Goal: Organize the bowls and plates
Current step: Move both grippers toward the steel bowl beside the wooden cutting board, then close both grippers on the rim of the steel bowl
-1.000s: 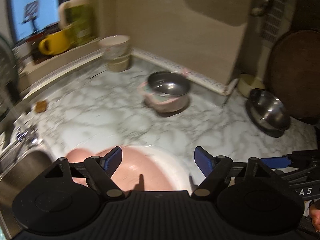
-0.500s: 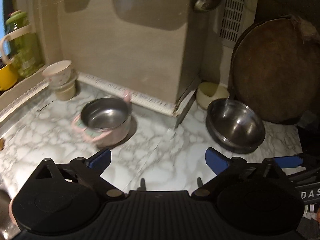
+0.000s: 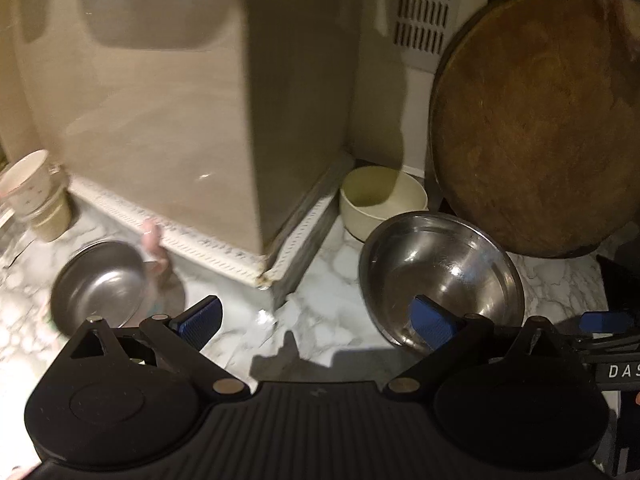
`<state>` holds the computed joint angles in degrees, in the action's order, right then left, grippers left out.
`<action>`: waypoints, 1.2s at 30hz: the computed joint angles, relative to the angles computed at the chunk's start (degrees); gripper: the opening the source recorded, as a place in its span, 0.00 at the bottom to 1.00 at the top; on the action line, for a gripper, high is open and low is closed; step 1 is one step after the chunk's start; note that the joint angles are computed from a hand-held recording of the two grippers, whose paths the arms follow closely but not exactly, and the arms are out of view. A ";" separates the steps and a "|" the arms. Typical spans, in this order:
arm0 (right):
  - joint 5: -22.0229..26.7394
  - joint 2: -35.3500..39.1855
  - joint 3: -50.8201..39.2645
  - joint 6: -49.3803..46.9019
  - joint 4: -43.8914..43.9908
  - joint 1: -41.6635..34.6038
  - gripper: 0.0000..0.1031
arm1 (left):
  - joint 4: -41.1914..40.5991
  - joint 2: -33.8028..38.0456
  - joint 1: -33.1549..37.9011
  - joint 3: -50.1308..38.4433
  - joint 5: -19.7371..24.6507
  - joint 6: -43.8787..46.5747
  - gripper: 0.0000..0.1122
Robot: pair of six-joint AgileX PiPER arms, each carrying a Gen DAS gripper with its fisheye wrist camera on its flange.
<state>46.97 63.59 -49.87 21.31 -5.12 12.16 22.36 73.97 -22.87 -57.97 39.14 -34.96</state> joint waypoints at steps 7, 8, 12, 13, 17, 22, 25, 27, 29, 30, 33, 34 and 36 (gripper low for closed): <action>-5.12 7.87 -0.33 -8.15 6.70 -9.71 0.80 | -2.71 11.51 1.36 -6.76 -2.28 0.59 0.90; -5.71 9.07 -0.64 -8.42 7.00 -10.47 0.77 | -2.53 13.04 1.38 -7.66 -2.44 0.70 0.90; -6.99 13.27 -2.36 -9.54 7.57 -11.99 0.68 | -5.07 17.81 2.12 -10.45 -3.08 3.46 0.90; -7.41 14.04 -2.52 -9.93 7.90 -12.36 0.62 | -6.25 18.96 2.42 -11.34 -2.90 4.37 0.90; -8.00 15.91 -3.27 -9.30 8.25 -12.65 0.49 | -9.33 22.46 3.32 -13.91 -2.40 6.63 0.82; -8.52 16.84 -3.43 -9.02 7.90 -12.37 0.37 | -12.02 25.81 3.88 -16.83 -0.56 8.92 0.59; -8.73 17.47 -3.66 -9.69 8.50 -12.61 0.29 | -12.50 26.91 4.12 -17.29 -0.54 9.32 0.46; -9.23 18.07 -3.88 -9.50 8.15 -12.45 0.24 | -13.24 27.55 4.36 -17.67 -0.44 10.00 0.35; -9.36 18.23 -3.79 -9.35 8.09 -12.45 0.17 | -14.53 27.59 4.69 -17.56 -0.57 11.29 0.30; -9.58 18.41 -3.76 -9.48 8.21 -12.50 0.17 | -14.38 27.93 4.34 -17.75 -0.77 11.02 0.29; -10.05 18.12 -3.38 -9.56 8.42 -12.26 0.14 | -15.15 27.96 4.07 -17.59 -1.22 12.47 0.16; -10.11 17.93 -3.27 -9.26 8.02 -11.88 0.13 | -15.72 27.85 4.13 -17.53 -1.23 13.28 0.14; -9.95 17.56 -3.14 -7.59 5.98 -10.66 0.14 | -14.87 28.27 3.69 -17.81 -1.15 12.59 0.14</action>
